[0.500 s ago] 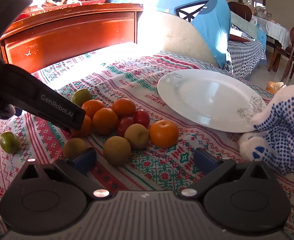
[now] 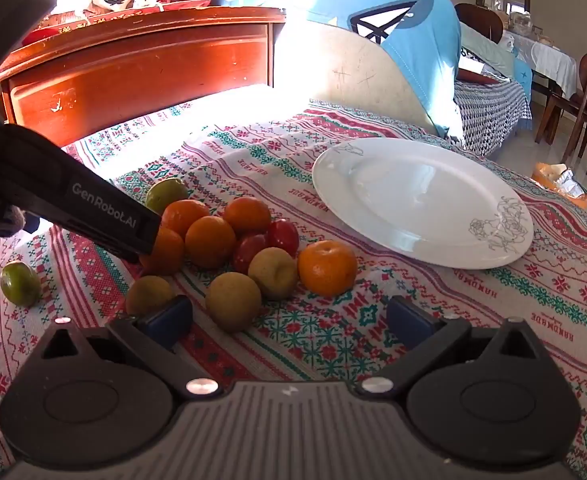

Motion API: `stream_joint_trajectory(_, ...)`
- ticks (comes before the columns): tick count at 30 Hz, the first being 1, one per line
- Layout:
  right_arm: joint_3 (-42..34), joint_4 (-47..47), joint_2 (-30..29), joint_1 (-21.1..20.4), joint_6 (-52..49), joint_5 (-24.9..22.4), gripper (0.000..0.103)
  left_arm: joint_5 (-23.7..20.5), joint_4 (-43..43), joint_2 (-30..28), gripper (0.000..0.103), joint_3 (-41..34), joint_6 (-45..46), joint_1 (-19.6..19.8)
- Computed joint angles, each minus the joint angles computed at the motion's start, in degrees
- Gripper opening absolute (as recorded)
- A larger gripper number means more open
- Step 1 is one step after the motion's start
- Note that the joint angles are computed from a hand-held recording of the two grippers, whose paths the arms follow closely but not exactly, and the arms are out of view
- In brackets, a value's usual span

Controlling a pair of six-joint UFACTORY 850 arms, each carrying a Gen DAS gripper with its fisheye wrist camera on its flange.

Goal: Organize fruits
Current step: 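Move both grippers toward the fruit pile, left toward a green lime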

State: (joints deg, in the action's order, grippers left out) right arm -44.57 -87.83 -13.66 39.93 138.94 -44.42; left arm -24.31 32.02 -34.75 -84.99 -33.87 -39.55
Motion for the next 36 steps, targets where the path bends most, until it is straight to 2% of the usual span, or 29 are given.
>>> stream_joint_trajectory(4, -0.1, 0.1, 0.0, 0.0, -0.1, 0.0, 0.102, -0.5, 0.6, 0.3, 0.098, 0.1, -0.8, 0.0)
stream_joint_trajectory(10, -0.3, 0.7, 0.0, 0.1, -0.8, -0.1, 0.102, 1.0, 0.7, 2.4, 0.098, 1.9, -1.3, 0.0)
stream_joint_trajectory(16, -0.5, 1.7, 0.2, 0.4, -1.7, -0.3, 0.102, 1.5, -2.6, 3.7, 0.098, 2.6, 1.6, 0.2)
stream_joint_trajectory(18, -0.3, 2.4, 0.9, 0.2, -3.4, 1.0, 0.102, 1.4, -2.5, 4.2, 0.098, 2.9, 1.5, 0.0)
stream_joint_trajectory(21, -0.9, 8.6, 2.7, -1.3, -11.0, 6.0, 0.102, 1.2, -1.2, 4.8, 0.098, 3.4, 0.6, -0.3)
stream_joint_trajectory(25, -3.3, 24.0, 4.0, -3.8, -27.9, 10.9, 0.102, 1.6, 0.3, 5.9, 0.098, 4.3, -0.6, -0.7)
stream_joint_trajectory(30, -3.5, 30.7, 6.0, -4.5, -31.1, 10.8, 0.102, 1.7, -0.3, 7.0, 0.098, 5.2, -0.1, -0.6)
stream_joint_trajectory(36, -5.2, 34.2, 8.1, -5.0, -34.0, 6.3, 0.102, 1.0, -1.8, 8.0, 0.098, 6.0, 0.2, 0.0)
